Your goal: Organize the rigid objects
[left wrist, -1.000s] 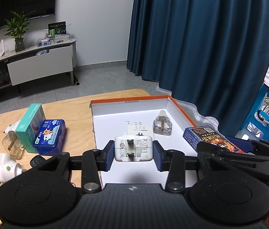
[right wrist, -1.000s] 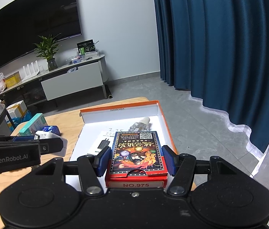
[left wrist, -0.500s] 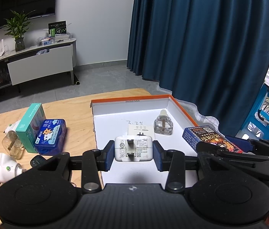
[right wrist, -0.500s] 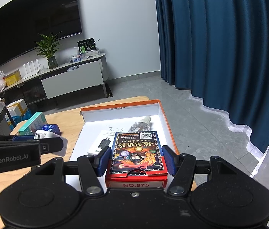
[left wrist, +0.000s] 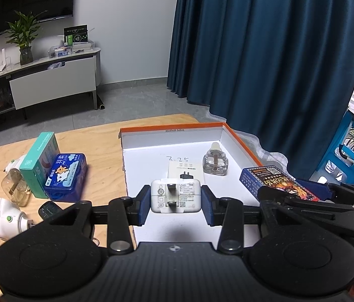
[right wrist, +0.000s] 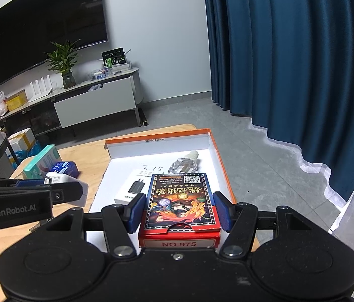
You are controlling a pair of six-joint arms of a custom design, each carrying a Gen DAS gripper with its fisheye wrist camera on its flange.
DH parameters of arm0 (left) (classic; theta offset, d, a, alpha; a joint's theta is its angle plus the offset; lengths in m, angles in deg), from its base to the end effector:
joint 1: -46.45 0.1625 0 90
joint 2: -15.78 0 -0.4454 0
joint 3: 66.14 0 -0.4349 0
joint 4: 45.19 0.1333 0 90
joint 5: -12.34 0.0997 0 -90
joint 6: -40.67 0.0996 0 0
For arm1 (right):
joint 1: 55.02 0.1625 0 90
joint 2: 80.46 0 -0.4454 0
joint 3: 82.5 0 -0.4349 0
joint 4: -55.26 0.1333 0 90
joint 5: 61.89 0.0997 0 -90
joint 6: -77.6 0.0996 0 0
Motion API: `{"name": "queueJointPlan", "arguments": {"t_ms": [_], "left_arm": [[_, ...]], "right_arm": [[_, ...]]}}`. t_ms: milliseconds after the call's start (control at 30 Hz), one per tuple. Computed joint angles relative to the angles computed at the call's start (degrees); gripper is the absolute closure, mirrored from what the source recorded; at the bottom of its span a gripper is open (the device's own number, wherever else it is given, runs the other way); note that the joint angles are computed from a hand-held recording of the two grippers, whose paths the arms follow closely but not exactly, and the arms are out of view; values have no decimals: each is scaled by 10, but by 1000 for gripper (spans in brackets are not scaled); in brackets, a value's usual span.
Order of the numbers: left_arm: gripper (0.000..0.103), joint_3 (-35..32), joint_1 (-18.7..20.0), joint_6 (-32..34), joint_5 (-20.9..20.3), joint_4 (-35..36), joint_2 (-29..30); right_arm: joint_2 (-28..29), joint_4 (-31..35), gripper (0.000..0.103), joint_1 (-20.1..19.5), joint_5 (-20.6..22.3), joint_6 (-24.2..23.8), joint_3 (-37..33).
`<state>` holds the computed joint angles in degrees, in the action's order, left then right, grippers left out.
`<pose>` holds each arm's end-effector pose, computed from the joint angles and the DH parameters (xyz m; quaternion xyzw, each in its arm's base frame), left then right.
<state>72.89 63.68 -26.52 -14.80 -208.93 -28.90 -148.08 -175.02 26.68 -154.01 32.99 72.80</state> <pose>-0.2791 -0.3189 -0.0356 0.1340 0.8340 -0.4298 0.3191 0.0811 -0.3421 0.1586 0.2715 -0.8543 0.3892 0.2122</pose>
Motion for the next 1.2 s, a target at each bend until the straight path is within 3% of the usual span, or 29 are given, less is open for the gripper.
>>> {"name": "queueJointPlan", "arguments": {"t_ms": [1200], "left_arm": [[61,2,-1,-2,-6,-11,8]], "right_arm": [[-16,26,32,3,-17,0,-13]]}}
